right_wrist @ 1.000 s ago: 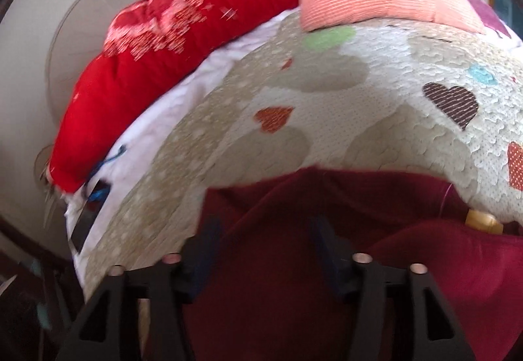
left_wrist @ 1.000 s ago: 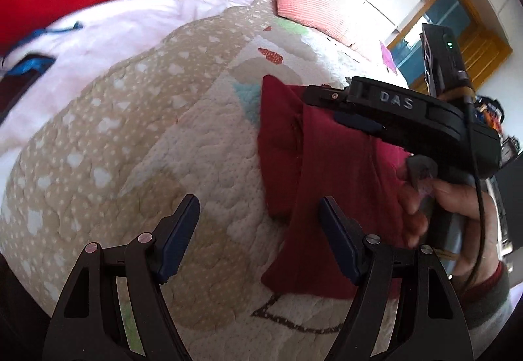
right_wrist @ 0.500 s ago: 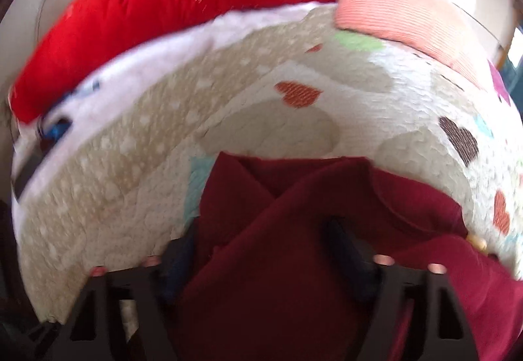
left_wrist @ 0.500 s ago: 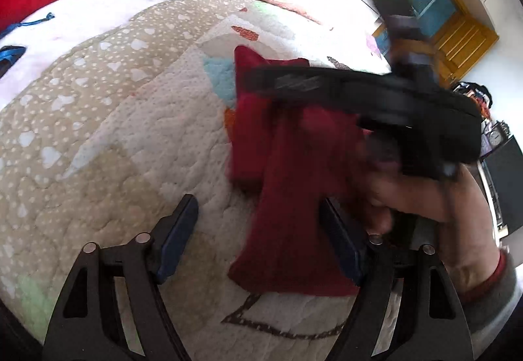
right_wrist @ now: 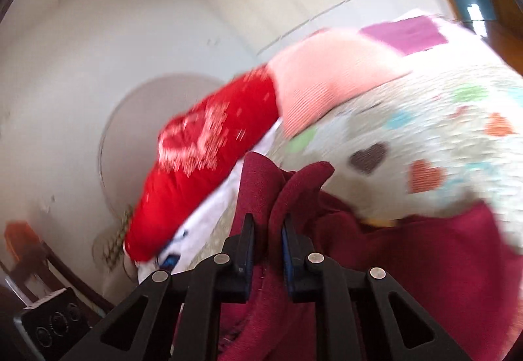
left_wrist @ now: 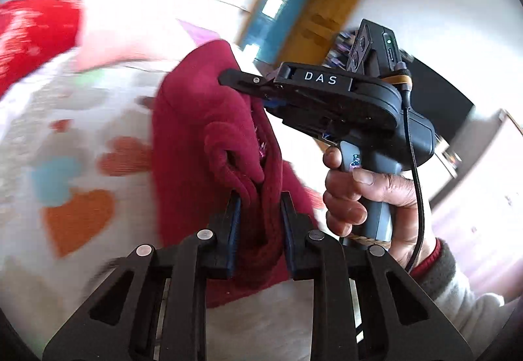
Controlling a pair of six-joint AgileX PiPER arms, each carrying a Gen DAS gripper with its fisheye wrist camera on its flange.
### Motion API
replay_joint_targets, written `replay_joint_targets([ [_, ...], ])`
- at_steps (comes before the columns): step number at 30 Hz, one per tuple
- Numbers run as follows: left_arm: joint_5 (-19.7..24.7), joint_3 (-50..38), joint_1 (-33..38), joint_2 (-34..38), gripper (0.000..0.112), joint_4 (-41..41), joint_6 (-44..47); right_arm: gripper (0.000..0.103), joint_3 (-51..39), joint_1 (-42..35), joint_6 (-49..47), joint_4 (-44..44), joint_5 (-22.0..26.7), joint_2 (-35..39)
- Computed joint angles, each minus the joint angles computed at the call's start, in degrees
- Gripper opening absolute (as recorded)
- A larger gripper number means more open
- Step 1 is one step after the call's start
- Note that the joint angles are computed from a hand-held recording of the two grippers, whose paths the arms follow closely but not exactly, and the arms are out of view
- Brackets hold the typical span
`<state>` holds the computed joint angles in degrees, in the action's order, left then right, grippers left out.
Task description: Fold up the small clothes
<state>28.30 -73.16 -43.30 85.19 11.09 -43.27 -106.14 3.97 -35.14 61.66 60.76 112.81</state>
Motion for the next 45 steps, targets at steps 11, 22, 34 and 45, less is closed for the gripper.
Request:
replay_joint_targets([
  [11,10.1,-19.7,-5.0,21.6,0.021,-9.9,8.9,0.025,12.9,-13.9,3.0,-6.6,-2.0,-1.0],
  [22,12.0,-10.3,-5.5,10.8,0.051,6.1,1.2,0.068,17.2,-14.4,-0.9,-7.1,4.4,-5.4],
  [34,11.6,-8.0,-1.4,14.2,0.051,6.9,-3.7,0.034,18.3,-9.4,-4.0,-7.8,-2.9,-2.3],
  [45,13.9,-13.9,-2.9,19.1,0.051,11.2,-7.0,0.020,21.8,-8.6,-5.5,-17.1,-12.7,-10.3],
])
